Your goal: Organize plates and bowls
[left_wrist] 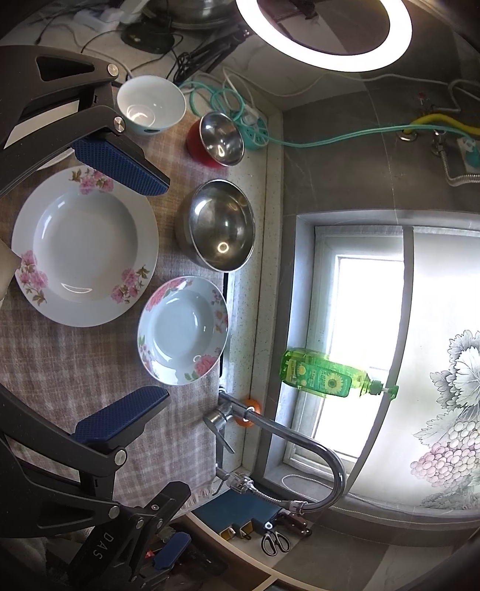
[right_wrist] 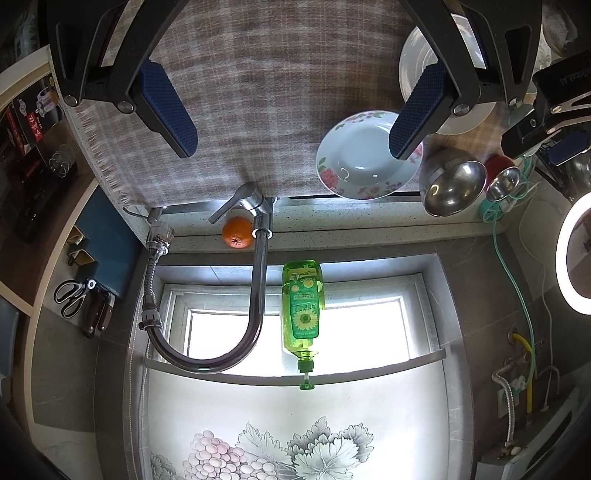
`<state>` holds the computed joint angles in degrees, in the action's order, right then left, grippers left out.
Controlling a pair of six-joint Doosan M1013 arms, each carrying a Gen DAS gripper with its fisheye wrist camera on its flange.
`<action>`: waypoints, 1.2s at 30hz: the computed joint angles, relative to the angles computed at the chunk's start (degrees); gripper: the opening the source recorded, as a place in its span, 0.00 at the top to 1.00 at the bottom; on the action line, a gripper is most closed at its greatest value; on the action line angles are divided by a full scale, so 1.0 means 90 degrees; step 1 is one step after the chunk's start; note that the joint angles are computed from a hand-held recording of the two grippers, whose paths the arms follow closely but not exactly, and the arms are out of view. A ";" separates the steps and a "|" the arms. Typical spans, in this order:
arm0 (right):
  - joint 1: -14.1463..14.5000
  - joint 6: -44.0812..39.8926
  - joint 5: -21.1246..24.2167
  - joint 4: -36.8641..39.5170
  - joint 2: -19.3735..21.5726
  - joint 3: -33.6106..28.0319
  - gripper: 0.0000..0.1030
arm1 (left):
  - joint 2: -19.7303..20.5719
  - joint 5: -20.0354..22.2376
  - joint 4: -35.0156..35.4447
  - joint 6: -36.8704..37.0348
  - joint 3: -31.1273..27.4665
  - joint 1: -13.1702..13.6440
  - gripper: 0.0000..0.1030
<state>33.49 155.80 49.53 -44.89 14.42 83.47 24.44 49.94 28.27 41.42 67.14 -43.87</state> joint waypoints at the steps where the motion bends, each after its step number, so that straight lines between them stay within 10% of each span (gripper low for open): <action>1: -0.0005 -0.0047 -0.0021 0.0035 0.0008 -0.0003 0.00 | -0.0007 0.0014 -0.0056 0.0041 0.0016 0.0026 0.01; 26: -0.0172 -0.1833 -0.0890 0.1996 0.0302 -0.0031 0.01 | -0.0432 0.0459 -0.0873 0.0101 0.1072 0.0674 0.21; 36: -0.0412 -0.3013 -0.0951 0.3925 0.0536 -0.0109 0.28 | -0.0419 0.0313 -0.1545 0.0860 0.1197 0.0892 0.43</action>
<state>29.78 128.69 40.97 -9.56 19.24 82.49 20.67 52.76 14.36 49.16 77.92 -35.84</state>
